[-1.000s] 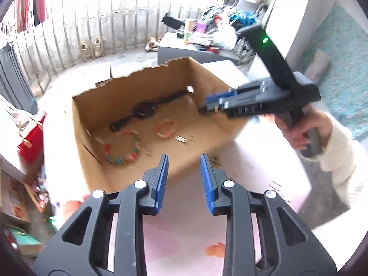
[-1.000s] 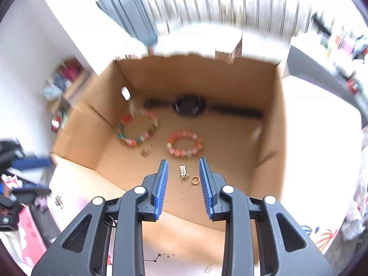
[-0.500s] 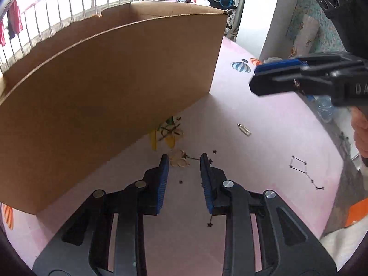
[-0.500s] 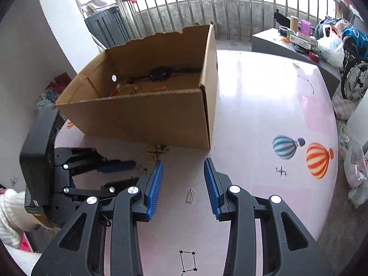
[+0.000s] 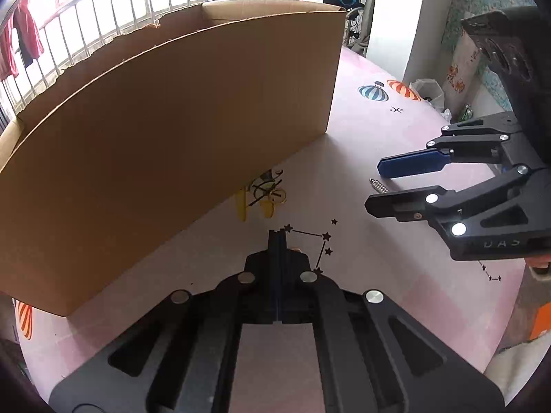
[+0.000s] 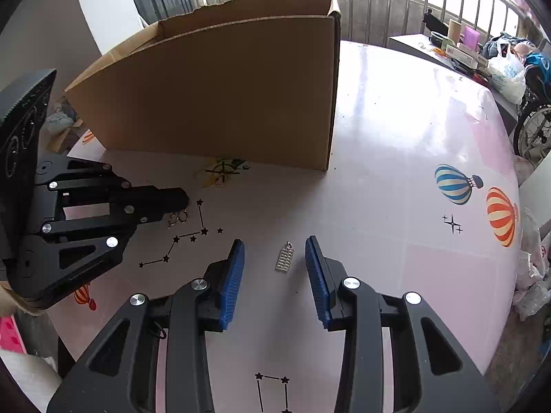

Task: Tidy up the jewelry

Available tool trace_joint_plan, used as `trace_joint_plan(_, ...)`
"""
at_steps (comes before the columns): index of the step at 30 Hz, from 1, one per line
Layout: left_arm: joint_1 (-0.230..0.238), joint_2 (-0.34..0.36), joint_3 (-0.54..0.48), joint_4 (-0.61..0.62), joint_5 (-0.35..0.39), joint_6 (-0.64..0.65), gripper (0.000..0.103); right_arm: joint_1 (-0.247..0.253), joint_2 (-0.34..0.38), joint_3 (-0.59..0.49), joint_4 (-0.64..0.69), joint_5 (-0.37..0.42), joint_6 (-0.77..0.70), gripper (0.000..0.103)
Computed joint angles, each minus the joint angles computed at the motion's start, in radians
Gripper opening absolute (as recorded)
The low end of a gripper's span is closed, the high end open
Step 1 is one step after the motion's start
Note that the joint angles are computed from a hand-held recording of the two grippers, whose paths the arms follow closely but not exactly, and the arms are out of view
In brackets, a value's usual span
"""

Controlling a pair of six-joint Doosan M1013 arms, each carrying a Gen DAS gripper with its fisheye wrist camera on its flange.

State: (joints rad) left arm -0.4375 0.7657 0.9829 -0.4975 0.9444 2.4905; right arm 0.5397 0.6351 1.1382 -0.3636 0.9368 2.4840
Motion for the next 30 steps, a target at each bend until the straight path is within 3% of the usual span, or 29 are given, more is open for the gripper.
trace_joint_plan(3,0.014,0.008,-0.016,-0.043,0.052,0.008,0.000,0.010,0.010,-0.016,-0.034,0.028,-0.004,0.037)
trace_joint_plan(6,0.024,0.002,-0.005,-0.064,0.050,0.036,0.000,0.019,0.018,-0.025,-0.074,0.050,0.010,0.033)
trace_joint_plan(7,0.027,-0.005,0.005,-0.076,0.040,0.047,0.004,0.021,0.016,-0.021,-0.081,0.043,0.025,0.031)
trace_joint_plan(9,0.025,-0.016,0.029,-0.092,0.012,0.066,0.029,0.023,0.014,-0.013,-0.091,0.032,0.044,0.025)
trace_joint_plan(11,0.023,-0.024,0.045,-0.088,-0.010,0.082,0.033,0.024,0.008,-0.001,-0.099,0.017,0.064,0.022)
trace_joint_plan(13,0.015,-0.015,0.035,-0.052,0.024,0.064,0.031,0.026,0.005,0.006,-0.104,0.017,0.087,0.018)
trace_joint_plan(14,0.014,-0.026,0.055,-0.063,0.001,0.094,0.028,0.026,0.005,0.006,-0.101,0.019,0.091,0.015)
trace_joint_plan(15,0.014,-0.036,0.071,-0.072,-0.009,0.128,0.018,0.026,0.003,0.008,-0.095,0.017,0.098,0.007)
trace_joint_plan(18,0.014,-0.049,0.082,-0.072,-0.002,0.133,0.005,0.031,0.004,0.009,-0.102,0.018,0.132,0.005)
trace_joint_plan(30,0.004,-0.051,0.063,-0.023,0.018,0.094,0.000,0.026,-0.022,0.052,-0.054,-0.053,0.132,0.004)
